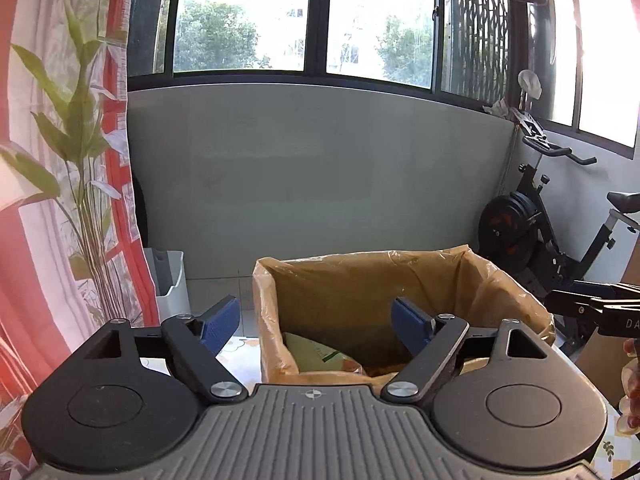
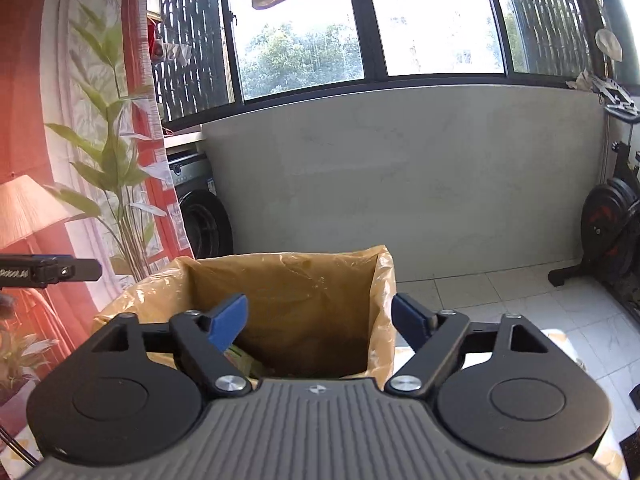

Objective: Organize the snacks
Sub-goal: 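Open both grippers to drop the bags into the box, then move both tools back toward the snack pile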

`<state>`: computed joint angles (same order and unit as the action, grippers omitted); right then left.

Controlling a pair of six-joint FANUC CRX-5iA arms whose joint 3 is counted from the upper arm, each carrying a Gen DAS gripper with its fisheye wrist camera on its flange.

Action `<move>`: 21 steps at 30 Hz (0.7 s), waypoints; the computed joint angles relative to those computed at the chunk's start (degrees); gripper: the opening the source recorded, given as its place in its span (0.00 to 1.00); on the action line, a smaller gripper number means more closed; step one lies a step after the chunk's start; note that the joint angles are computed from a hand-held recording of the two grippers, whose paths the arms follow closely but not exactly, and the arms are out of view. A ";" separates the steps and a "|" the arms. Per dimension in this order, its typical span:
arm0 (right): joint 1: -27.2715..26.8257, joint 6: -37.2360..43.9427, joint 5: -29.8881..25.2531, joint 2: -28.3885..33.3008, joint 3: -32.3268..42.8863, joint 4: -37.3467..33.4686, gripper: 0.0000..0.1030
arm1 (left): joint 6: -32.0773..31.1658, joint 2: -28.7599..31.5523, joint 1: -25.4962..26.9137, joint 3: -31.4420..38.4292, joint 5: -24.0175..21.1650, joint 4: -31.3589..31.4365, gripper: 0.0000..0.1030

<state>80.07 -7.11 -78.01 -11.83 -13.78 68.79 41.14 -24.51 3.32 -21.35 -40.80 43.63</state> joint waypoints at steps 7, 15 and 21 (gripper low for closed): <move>4.01 -1.87 -2.25 0.03 -0.64 -0.65 0.93 | -4.46 -6.34 8.83 -5.52 -6.07 6.54 0.87; 7.48 -3.15 -3.12 1.30 -0.67 -0.98 0.98 | -9.05 -11.64 15.53 -10.38 -9.84 9.68 0.91; 9.51 -7.04 -4.16 2.21 -1.66 -1.69 0.98 | -11.49 -15.58 20.42 -14.51 -12.96 12.01 0.92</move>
<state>89.58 -14.15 -82.18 -9.63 -15.44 67.11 29.65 -40.09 23.74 -35.86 -53.76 55.64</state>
